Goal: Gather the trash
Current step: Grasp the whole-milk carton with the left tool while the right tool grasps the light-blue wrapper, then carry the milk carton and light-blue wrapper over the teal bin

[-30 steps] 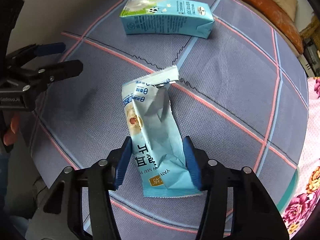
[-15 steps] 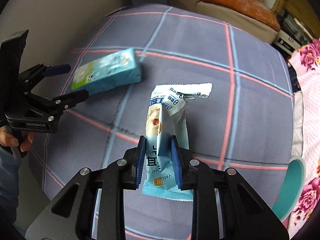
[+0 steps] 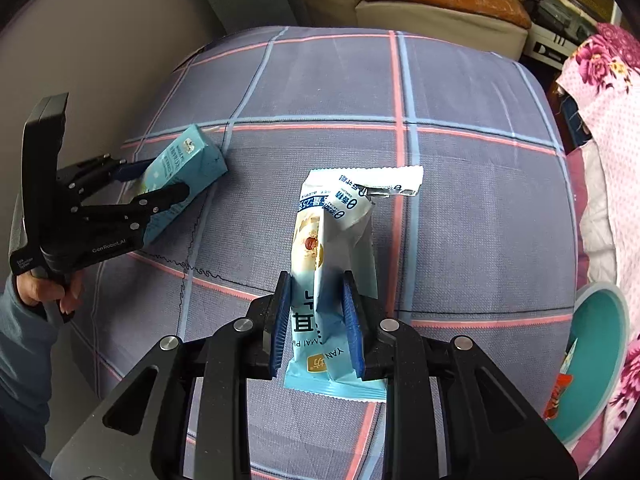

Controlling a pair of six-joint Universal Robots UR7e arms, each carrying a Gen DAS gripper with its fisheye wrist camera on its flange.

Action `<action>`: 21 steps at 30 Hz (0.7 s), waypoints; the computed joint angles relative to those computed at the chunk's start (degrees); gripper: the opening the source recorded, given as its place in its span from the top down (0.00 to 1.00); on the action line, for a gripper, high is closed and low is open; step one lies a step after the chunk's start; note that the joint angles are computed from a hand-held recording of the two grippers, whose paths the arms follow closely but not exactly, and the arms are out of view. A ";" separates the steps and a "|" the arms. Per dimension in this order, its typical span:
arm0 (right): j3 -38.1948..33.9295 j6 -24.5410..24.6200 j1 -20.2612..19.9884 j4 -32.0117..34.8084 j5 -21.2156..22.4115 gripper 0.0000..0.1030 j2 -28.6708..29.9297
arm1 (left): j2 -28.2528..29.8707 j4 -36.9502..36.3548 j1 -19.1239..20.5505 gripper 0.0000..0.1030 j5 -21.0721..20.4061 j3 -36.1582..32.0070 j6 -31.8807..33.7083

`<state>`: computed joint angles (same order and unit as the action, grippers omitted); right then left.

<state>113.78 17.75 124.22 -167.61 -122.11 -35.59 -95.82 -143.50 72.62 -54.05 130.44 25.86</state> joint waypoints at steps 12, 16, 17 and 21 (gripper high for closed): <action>9.29 1.94 1.42 -7.98 -1.16 0.77 -6.88 | -9.18 6.37 -9.38 0.48 1.90 7.26 -17.54; 13.07 2.86 1.99 -10.31 -1.85 0.77 -10.24 | -12.29 9.84 -13.69 0.48 1.39 9.20 -21.96; 14.11 3.10 2.11 -11.02 -2.07 0.77 -11.10 | -13.02 11.05 -15.10 0.48 1.18 9.70 -23.35; 18.19 4.44 2.74 -13.33 -3.17 0.77 -14.48 | -15.25 14.69 -20.53 0.48 0.57 11.63 -28.09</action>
